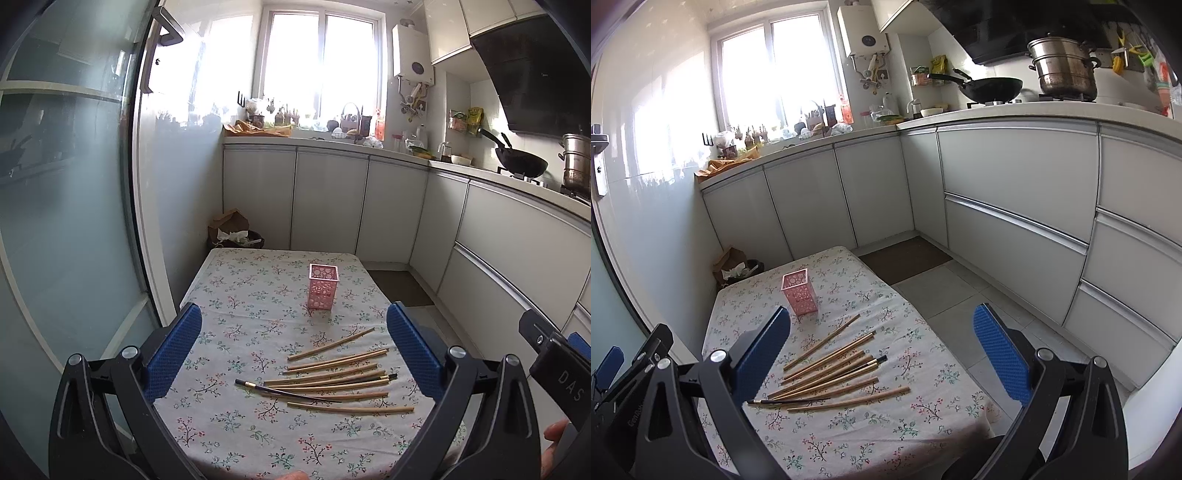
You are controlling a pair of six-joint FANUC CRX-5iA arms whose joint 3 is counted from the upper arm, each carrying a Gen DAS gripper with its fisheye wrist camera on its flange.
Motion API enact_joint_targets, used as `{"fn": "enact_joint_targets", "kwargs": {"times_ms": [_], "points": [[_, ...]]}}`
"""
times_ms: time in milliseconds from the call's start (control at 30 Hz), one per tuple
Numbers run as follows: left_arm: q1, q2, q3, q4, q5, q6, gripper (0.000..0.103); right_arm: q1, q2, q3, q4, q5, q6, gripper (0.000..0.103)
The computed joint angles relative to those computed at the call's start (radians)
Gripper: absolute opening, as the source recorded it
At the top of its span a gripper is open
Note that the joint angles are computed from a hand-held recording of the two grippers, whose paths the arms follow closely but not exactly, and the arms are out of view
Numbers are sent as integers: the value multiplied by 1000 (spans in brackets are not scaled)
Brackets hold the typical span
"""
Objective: Organize utensils
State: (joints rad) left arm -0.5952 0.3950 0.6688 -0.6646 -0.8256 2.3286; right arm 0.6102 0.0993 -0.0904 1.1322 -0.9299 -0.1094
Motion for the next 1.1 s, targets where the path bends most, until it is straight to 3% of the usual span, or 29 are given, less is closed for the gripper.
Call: {"fn": "enact_joint_targets", "kwargs": {"times_ms": [600,733,1100], "points": [[-22,4,16,-94,-12,62,96,-7,-5,-5,-1,11,-9,97],[-45,12,35,-150,-53,84,96,-10,-10,-12,8,17,-18,97],[-38,-9,13,-131,-17,84,96,-11,-12,-19,19,16,-28,97]]}}
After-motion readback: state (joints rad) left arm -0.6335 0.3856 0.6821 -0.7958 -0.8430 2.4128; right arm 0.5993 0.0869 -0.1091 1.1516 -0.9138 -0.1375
